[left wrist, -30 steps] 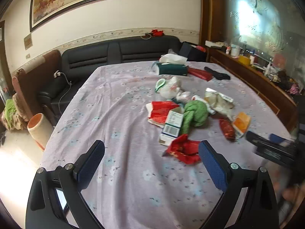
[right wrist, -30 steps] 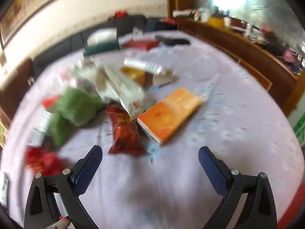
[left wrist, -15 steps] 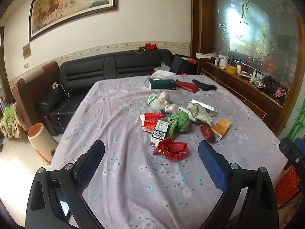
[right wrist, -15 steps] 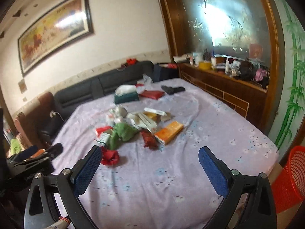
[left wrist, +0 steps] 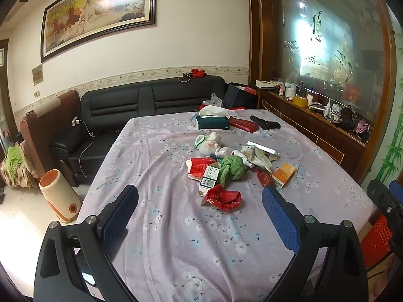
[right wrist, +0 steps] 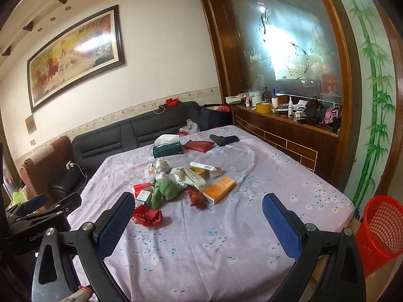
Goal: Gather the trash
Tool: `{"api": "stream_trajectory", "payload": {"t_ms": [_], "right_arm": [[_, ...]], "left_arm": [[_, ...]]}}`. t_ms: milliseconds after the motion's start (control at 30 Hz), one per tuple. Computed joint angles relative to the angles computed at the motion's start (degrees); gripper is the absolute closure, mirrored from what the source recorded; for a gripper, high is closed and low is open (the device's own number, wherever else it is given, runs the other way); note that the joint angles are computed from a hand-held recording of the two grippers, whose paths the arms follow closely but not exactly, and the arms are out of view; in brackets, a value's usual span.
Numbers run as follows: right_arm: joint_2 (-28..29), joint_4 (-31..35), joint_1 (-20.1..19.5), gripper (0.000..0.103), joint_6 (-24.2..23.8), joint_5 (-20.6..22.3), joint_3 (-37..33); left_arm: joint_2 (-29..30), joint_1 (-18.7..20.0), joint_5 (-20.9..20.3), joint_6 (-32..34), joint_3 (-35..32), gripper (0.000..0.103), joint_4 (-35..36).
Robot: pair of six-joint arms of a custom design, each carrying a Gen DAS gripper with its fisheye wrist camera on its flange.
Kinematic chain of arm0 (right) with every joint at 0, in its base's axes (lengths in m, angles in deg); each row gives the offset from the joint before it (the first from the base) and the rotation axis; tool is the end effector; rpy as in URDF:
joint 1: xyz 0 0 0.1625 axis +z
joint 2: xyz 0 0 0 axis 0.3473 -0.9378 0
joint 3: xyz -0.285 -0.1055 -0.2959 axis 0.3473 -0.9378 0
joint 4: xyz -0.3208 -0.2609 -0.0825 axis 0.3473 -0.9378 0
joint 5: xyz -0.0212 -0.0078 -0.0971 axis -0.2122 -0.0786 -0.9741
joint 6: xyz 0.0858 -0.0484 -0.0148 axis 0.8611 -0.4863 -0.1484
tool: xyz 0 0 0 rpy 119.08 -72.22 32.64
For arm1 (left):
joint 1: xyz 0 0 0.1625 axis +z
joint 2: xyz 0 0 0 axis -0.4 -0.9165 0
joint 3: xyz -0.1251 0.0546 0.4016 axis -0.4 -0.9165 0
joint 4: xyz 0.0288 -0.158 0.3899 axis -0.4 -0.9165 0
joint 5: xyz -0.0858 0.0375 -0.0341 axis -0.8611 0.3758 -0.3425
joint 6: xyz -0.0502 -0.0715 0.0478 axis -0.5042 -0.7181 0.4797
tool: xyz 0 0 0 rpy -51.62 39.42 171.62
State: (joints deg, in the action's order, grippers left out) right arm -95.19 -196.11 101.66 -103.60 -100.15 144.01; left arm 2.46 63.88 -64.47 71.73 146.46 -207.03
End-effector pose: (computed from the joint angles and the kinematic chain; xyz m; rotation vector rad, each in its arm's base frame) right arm 0.3412 -0.4415 0.2159 0.2530 -2.0571 1.4799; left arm -0.2753 -0.5167 0.2881 0.6554 2.1495 -1.1536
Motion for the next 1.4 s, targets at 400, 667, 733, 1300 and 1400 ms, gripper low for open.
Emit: {"api": "stream_trajectory", "payload": {"t_ms": [400, 667, 733, 1300, 1400], "right_arm": [[1.0, -2.4, 0.7, 0.001, -2.4, -1.8, -0.5], [0.9, -2.5, 0.5, 0.001, -2.4, -1.6, 0.0], [1.0, -2.5, 0.5, 0.001, -2.6, -1.5, -0.1], [1.1, -1.7, 0.3, 0.001, -2.7, -0.1, -0.2], [1.1, -1.9, 0.4, 0.0, -2.8, 0.0, -0.1]], "left_arm": [[-1.1, 0.5, 0.2, -1.2, 0.8, 0.005, 1.2], [-1.4, 1.1, -0.1, -1.8, 0.8, 0.005, 2.4], [-1.2, 1.1, -0.1, -1.4, 0.9, 0.005, 1.8], [-1.3, 0.9, -0.1, -1.8, 1.2, 0.005, 2.1], [-1.1, 0.9, 0.0, -1.6, 1.2, 0.005, 1.9]]}}
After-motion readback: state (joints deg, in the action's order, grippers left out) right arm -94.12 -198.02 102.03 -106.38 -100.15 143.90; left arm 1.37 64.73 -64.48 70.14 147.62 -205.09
